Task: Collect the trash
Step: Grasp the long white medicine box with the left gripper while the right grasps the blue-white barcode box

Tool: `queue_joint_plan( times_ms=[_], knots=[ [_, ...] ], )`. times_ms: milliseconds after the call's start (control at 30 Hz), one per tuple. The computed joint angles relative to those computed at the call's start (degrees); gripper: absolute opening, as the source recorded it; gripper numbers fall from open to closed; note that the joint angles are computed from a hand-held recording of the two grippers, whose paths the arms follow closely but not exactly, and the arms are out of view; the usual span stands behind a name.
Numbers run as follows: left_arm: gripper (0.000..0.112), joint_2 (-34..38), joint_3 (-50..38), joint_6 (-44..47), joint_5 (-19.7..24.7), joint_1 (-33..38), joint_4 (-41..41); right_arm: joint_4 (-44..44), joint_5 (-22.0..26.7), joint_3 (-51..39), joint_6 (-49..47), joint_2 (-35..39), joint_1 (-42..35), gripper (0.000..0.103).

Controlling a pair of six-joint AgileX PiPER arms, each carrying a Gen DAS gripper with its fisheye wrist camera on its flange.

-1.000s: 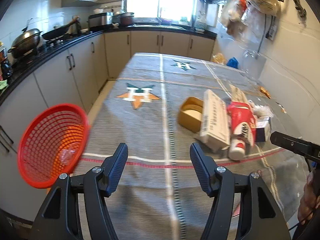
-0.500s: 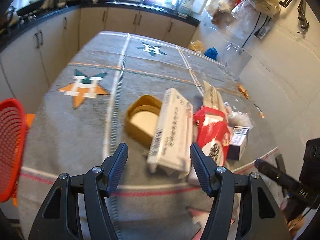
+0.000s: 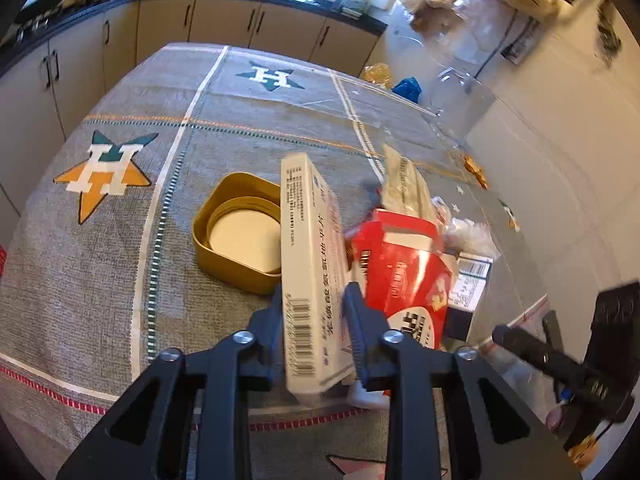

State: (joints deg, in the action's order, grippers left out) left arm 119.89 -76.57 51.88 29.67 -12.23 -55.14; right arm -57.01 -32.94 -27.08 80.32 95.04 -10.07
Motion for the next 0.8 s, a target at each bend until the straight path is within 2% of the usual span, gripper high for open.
queue_joint_plan(
  times_ms=[33,133,300,433,633,700,800],
  knots=[
    [0.013,-0.81,1.28,1.64,-1.08,-0.31,-0.99,-0.34,-0.19,-0.48,0.69,0.66,-0.12,0.054],
    [0.013,-4.54,7.08,9.62,-7.04,-1.66,-6.29,-2.41,-0.93,-2.52,4.43,2.87,-0.78,0.055],
    [0.013,-8.67,13.53,22.15,-12.06,-2.21,-15.82,-5.14,0.65,-7.53,10.56,6.19,0.76,0.059],
    [0.013,-11.18,17.49,34.23,-13.85,-1.47,-26.39,-8.11,5.36,-12.27,16.97,7.65,3.46,0.059],
    [0.013,-13.15,21.23,47.66,-14.94,-0.93,-38.34,-11.92,16.17,-17.1,23.44,8.12,8.35,0.059],
    [0.013,-13.38,21.87,49.55,-14.48,-0.62,-39.92,-19.12,19.85,-19.23,29.96,8.83,10.08,0.059],
    [0.013,-13.97,23.06,53.49,-14.8,-0.87,-43.99,-26.38,25.33,-19.8,35.3,8.09,12.8,0.054]
  ],
)
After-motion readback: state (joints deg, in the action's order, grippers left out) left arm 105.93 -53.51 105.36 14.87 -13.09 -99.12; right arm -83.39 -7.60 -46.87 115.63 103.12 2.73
